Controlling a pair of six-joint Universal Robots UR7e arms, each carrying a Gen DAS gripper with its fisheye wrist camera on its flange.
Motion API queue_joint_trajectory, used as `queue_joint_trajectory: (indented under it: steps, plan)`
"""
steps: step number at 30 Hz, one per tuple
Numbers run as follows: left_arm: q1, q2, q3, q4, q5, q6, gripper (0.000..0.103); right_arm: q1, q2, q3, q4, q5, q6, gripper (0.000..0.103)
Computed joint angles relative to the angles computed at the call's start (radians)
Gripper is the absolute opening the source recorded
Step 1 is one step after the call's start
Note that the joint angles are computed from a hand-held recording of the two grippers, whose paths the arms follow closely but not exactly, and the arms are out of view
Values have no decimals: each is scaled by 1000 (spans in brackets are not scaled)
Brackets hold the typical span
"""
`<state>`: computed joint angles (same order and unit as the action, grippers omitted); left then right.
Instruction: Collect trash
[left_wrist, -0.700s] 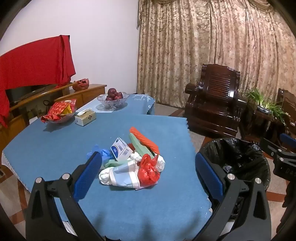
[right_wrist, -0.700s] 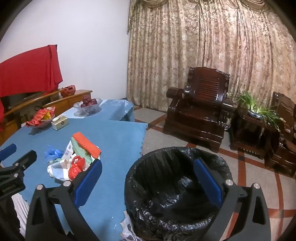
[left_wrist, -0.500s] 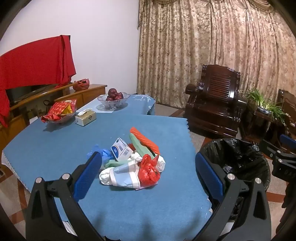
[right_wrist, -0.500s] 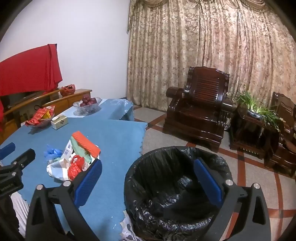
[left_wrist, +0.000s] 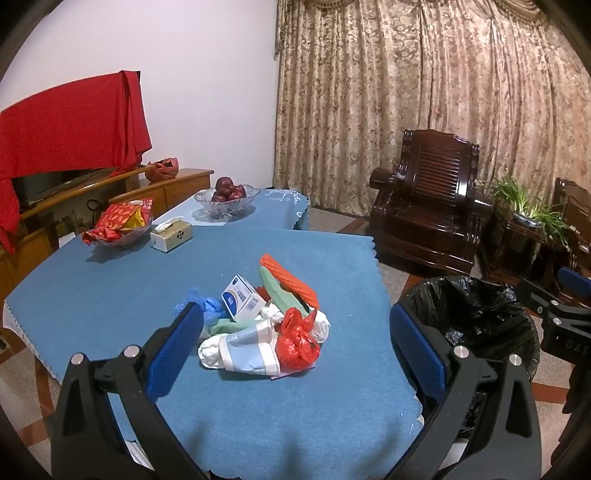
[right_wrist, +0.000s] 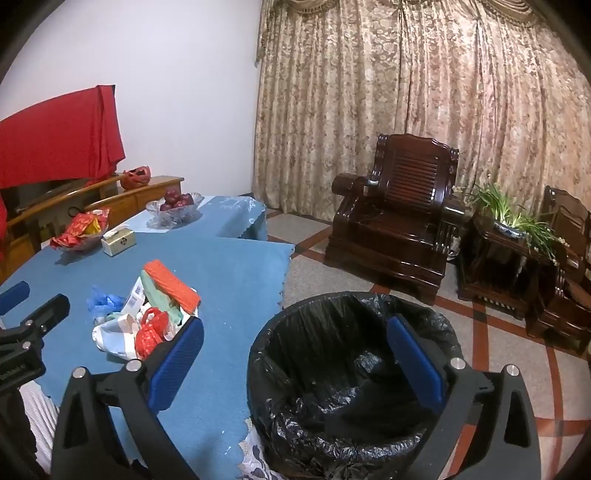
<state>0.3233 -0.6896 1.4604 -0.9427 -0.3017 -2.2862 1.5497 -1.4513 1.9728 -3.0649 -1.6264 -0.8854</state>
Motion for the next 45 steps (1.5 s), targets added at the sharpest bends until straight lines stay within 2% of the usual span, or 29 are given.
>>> queue_joint_trajectory:
  steps: [20,45]
  plan:
    - [0,1,-1,4,1,-3,98,-21,-11,2,10,20,-15,97]
    - [0,1,-1,5,2,-5,98,-4,-1,6,-5,1,-16,97]
